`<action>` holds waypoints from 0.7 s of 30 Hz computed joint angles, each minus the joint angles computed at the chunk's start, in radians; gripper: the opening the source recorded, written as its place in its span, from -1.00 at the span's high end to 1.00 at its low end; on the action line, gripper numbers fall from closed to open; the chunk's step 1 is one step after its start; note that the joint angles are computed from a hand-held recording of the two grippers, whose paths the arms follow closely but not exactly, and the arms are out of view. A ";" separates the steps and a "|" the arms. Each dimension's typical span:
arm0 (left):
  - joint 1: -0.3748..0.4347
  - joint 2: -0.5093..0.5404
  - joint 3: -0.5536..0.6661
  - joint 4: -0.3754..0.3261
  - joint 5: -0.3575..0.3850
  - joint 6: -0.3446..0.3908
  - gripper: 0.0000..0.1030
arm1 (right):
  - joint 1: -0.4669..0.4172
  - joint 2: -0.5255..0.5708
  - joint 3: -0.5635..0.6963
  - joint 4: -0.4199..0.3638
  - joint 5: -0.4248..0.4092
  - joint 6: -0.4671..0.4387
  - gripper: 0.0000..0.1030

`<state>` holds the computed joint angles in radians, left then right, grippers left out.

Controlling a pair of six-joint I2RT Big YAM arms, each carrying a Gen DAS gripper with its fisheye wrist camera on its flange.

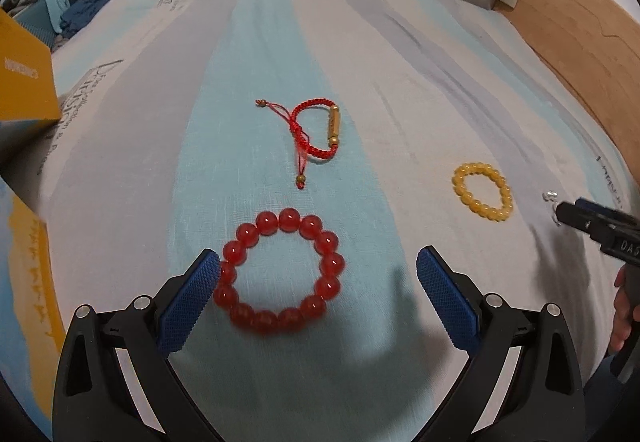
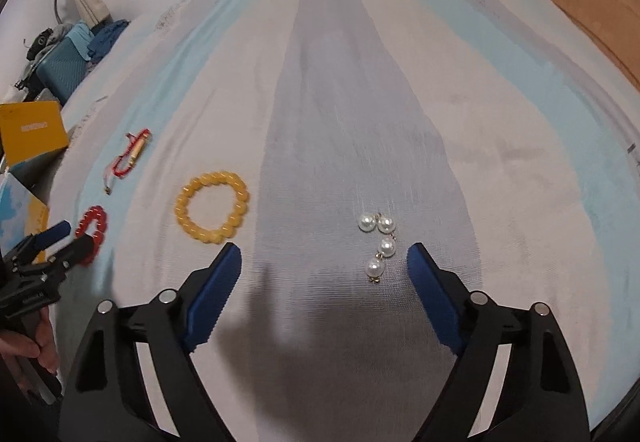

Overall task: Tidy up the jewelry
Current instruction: 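Grasp the pearl earrings with the right tool while the left tool grasps the red bead bracelet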

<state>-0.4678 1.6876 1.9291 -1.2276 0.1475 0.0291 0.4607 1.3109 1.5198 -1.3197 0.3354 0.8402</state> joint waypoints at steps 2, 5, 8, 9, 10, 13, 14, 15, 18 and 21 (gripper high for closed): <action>0.002 0.014 0.006 -0.007 0.013 -0.009 -0.87 | -0.016 0.009 -0.010 0.001 -0.027 -0.009 -0.35; -0.007 0.014 -0.012 0.025 -0.046 0.005 -0.86 | -0.030 0.015 -0.015 0.016 -0.036 -0.033 -0.28; -0.010 0.018 -0.020 0.037 -0.080 0.011 -0.86 | -0.045 0.021 -0.026 0.017 -0.060 -0.037 -0.10; -0.009 0.020 -0.023 0.038 -0.086 0.005 -0.83 | -0.046 0.020 -0.029 0.012 -0.058 -0.042 -0.07; -0.007 0.023 -0.023 0.033 -0.083 -0.001 -0.79 | -0.045 0.023 -0.028 0.005 -0.052 -0.052 -0.01; -0.007 0.018 -0.040 0.047 -0.089 0.000 -0.76 | -0.044 0.026 -0.026 -0.008 -0.041 -0.070 0.15; -0.008 0.016 -0.043 0.050 -0.093 0.001 -0.75 | -0.048 0.023 -0.030 -0.007 -0.044 -0.063 0.21; -0.006 0.016 -0.044 0.052 -0.094 0.001 -0.70 | -0.051 0.020 -0.033 -0.008 -0.046 -0.060 0.25; -0.002 0.013 -0.048 0.053 -0.091 -0.012 -0.52 | -0.059 0.016 -0.037 -0.013 -0.049 -0.061 0.44; 0.003 0.013 -0.042 0.041 -0.087 -0.028 -0.26 | -0.061 0.021 -0.030 -0.018 -0.048 -0.056 0.74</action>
<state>-0.4649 1.7006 1.8873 -1.1870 0.0606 0.0010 0.3998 1.3316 1.4894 -1.3379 0.2869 0.7838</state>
